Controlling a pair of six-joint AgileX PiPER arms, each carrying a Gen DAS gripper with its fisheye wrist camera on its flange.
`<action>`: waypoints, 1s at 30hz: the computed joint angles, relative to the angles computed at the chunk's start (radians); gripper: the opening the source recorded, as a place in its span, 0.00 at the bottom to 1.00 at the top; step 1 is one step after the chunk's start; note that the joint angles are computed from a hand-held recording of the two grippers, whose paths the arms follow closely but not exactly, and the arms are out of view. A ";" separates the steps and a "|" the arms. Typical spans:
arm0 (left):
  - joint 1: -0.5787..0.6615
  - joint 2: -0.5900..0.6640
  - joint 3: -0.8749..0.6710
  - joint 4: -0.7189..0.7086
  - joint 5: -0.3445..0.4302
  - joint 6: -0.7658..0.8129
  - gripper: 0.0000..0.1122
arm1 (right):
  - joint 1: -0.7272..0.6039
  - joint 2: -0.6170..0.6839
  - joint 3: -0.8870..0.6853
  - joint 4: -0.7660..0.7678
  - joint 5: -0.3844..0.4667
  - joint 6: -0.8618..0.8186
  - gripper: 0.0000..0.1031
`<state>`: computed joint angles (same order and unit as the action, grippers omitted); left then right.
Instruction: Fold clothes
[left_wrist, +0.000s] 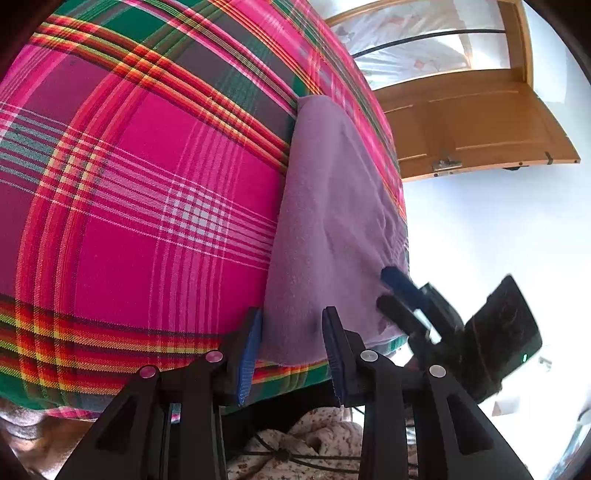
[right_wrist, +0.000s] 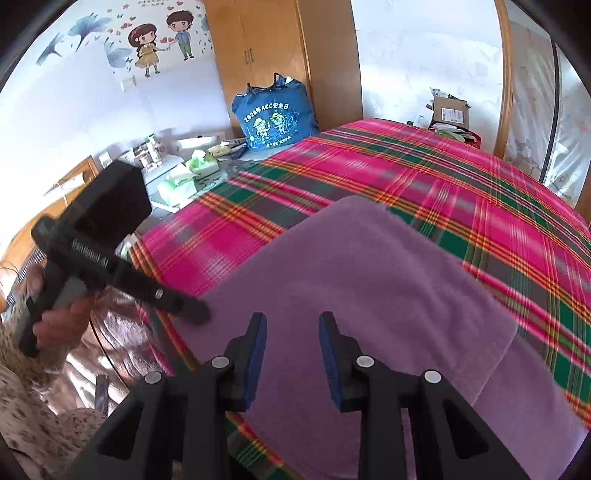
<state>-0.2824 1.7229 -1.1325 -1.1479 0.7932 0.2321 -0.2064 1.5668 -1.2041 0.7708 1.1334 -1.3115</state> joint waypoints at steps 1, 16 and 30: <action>0.002 0.005 -0.006 0.003 0.001 -0.006 0.31 | 0.002 -0.015 0.024 0.006 -0.001 -0.014 0.32; -0.034 0.132 -0.206 0.034 0.012 -0.116 0.31 | 0.232 -0.278 0.427 0.084 -0.394 -0.264 0.47; -0.059 0.186 -0.326 0.052 0.033 -0.188 0.31 | 0.363 -0.320 0.555 0.341 -0.660 -0.405 0.54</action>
<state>-0.3416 1.9092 -1.4586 -1.0955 0.8260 0.0440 0.1566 1.2467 -0.6488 1.1116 0.4731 -1.7167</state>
